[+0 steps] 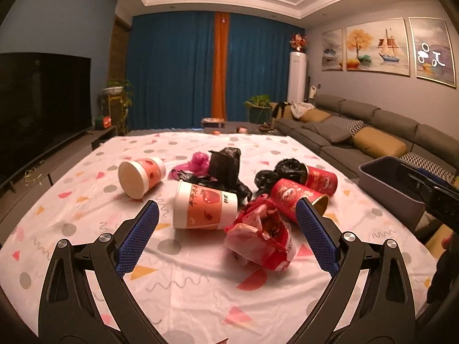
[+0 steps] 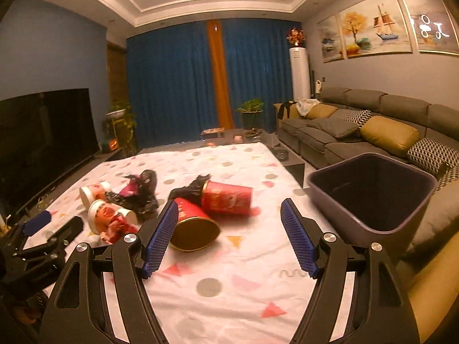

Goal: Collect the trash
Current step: 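Move both open tools back over the table trash, then grasp the red ribbon wrapper with the left tool while the right tool grasps the red can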

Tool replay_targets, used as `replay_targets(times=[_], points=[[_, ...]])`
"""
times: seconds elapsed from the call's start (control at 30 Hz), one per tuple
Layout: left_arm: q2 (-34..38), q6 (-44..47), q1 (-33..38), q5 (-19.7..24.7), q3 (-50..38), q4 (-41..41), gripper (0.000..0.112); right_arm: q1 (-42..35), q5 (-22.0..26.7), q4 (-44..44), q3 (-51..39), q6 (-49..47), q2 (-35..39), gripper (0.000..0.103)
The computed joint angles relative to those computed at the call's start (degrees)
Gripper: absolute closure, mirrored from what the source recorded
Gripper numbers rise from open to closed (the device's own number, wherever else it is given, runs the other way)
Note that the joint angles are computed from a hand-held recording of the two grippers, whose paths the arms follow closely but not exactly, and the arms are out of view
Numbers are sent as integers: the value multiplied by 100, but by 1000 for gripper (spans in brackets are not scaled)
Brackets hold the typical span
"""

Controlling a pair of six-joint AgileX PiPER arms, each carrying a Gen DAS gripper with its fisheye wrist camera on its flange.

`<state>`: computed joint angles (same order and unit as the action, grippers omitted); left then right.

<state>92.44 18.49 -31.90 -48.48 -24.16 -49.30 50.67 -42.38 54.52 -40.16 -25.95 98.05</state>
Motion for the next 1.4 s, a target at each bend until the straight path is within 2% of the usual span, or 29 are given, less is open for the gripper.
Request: replay_targets(times=[0.17, 0.33, 0.4, 0.5, 0.63, 0.67, 0.8, 0.97, 1.17, 1.23, 1.4], points=[[323, -152, 320, 415, -287, 624, 23, 151, 0, 160, -221, -113, 259, 31], [763, -422, 836, 1307, -875, 1392, 35, 83, 140, 140, -376, -136, 440, 31], [919, -394, 994, 1701, -1126, 1455, 39, 19, 250, 117, -461, -163, 508, 31], [1000, -904, 1234, 1983, -1225, 2026, 42, -57, 390, 15, -598, -99, 663, 31], [1106, -1657, 1503, 2334, -1335, 3041, 68, -95, 617, -23, -869, -155, 872, 31], [1124, -1788, 1537, 2401, -1364, 3208, 71, -84, 630, -27, -877, -156, 881, 31], [1105, -2337, 1619, 2376, -1303, 3880, 84, -102, 829, -30, -1045, -198, 1003, 32], [981, -2580, 1637, 2028, -1046, 4095, 94, -178, 1176, -15, -1251, -238, 1151, 40], [382, -2775, 1762, 1569, -424, 4026, 95, -141, 1463, 335, -1574, -617, 1351, 47], [60, -2501, 1774, 1412, -190, 3673, 95, -125, 1555, 516, -1731, -821, 1436, 50], [-401, -2323, 2037, 1274, 106, 3453, 95, -192, 2020, 1046, -2255, -1405, 1741, 63]])
